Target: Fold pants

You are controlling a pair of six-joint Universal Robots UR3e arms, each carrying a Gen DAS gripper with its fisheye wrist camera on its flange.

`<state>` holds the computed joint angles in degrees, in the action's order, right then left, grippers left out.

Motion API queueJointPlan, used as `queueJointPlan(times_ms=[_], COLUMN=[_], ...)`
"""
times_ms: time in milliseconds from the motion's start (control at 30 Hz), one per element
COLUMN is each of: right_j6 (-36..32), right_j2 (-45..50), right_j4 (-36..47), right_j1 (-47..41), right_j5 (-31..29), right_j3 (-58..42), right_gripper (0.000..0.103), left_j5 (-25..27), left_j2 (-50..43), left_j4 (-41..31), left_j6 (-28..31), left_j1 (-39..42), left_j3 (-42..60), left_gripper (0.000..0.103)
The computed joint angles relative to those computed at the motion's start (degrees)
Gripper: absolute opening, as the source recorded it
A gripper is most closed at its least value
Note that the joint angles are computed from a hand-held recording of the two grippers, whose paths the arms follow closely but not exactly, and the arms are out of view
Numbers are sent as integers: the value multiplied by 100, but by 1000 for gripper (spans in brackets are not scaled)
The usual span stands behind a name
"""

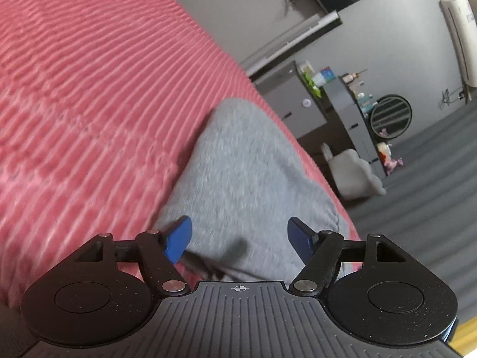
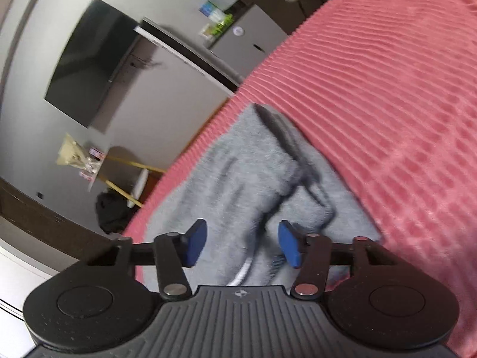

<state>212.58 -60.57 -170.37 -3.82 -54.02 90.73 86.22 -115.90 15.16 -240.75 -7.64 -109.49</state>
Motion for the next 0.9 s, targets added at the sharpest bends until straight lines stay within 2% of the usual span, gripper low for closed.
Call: queueJointPlan(times_ms=[100,200,267,333,400,433,467,500,533,600,700,800,900], right_j6=[14,172,320,404,380,300,213,85,-5,167,550,320,490], right_j2=[281,568,784,1042,1260,1331,1333,1323,1286,976,412,215,71], right_j4=[265,298,402,620,812,913,1033,1274,1355,808,-562,-600,-708], right_j1=[204,281,399,505,603,661,723,796,800,672,398,314,153], right_j5=[-233,-399,-593,-726,-889,-1017,-1210,-1466,-1500,-1263,-937,-961,-718], right_j3=[-490,-866,-1237,-1696,-2090,-2251,-2330,-2451,-2445,-1817,-430,153,413], right_gripper=[53,53,56,61,62,55,34,24,23,21,20,21,24], left_j5=[-722,-740,-844,-980,-1029,-997,-946,-867,-739,-511,-321,-350,-449], left_j2=[-214,-439,-722,-986,-1141,-1145,-1060,-1025,-974,-781,-648,-562,-530], left_j4=[466,533,505,841,1015,1051,1204,1260,1345,1378,1322,918,635], left_j6=[-215,-131,-282,-561,-574,-521,-431,-327,-200,7,112,224,283], left_j1=[281,268,367,478,530,514,506,474,426,347,261,220,183], left_j3=[-106,-16,231,292,355,343,120,75,12,-170,-244,-142,-35], left_gripper=[75,75,75,74,74,71,70,65,62,61,60,61,61])
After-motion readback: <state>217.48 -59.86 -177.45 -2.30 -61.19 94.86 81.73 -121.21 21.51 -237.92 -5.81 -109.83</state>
